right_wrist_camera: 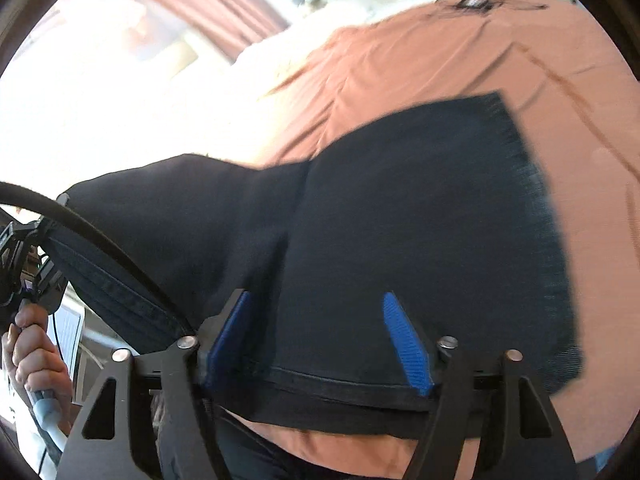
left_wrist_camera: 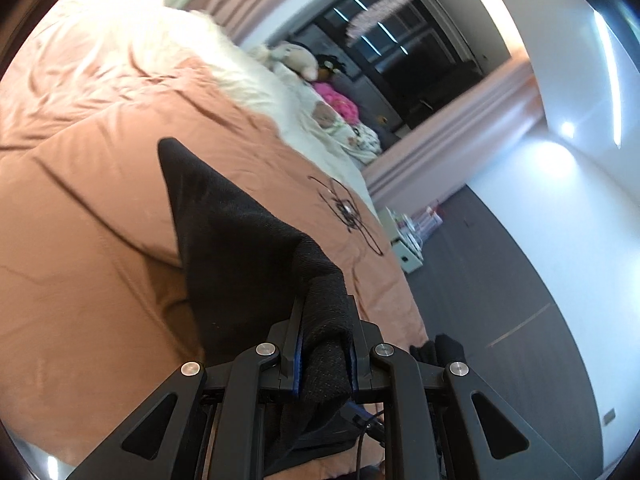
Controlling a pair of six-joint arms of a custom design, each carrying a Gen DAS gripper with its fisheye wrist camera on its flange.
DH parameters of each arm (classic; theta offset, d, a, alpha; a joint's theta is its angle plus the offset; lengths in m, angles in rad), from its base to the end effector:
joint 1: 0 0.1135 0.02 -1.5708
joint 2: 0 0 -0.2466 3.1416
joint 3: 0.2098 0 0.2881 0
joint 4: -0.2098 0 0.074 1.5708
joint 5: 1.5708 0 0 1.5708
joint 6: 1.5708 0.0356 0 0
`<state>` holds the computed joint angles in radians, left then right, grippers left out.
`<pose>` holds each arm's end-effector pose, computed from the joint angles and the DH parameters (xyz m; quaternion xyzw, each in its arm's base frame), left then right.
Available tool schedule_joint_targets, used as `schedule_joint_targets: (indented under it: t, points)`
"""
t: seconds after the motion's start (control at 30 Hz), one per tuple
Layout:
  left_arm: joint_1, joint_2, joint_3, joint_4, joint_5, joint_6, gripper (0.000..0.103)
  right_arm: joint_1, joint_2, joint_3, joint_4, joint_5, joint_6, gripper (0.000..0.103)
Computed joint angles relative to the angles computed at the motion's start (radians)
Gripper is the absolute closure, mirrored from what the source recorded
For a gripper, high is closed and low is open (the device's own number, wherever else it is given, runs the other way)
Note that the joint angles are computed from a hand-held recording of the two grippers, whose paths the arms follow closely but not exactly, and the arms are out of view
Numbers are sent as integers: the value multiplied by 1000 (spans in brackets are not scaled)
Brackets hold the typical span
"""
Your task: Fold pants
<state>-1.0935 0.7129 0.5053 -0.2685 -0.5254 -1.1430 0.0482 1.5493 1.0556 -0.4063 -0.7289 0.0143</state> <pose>0.1145 -0.1825 0.2274 -0.1555 0.8210 -0.3550 0.4192 0.3522 0.0407 0.2006 -0.1322 0.8801 0.3460 0.2969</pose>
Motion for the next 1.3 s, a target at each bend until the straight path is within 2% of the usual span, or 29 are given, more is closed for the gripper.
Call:
schedule_joint_targets:
  t: [0.13,0.23,0.53,0.6,0.93,1.17,1.3]
  points:
    - [0,154,88,66,37,42,86,-80,-27,-35,-7,-45,-32,34]
    - [-4,265,156,106,64,68,86,-121,-42,-71,14,-64,-37,28]
    - [-20,529,321,187,145,126,86,-297,-116,-126,-74,-164,-121,22]
    - [-18,597,359,212,176,137,86,-305,-122,-135,-70,-168,-111,22]
    - [3,968,534,370,382,135,86,-470,-81,-101,-198,-210,-223,22]
    - [-30,1024,572,362,390,128,86,-533,-57,-72,-279,-238,-277,22]
    - [-53,1035,582,375,404,138,86,-547,-47,-61,-279,-253,-265,22]
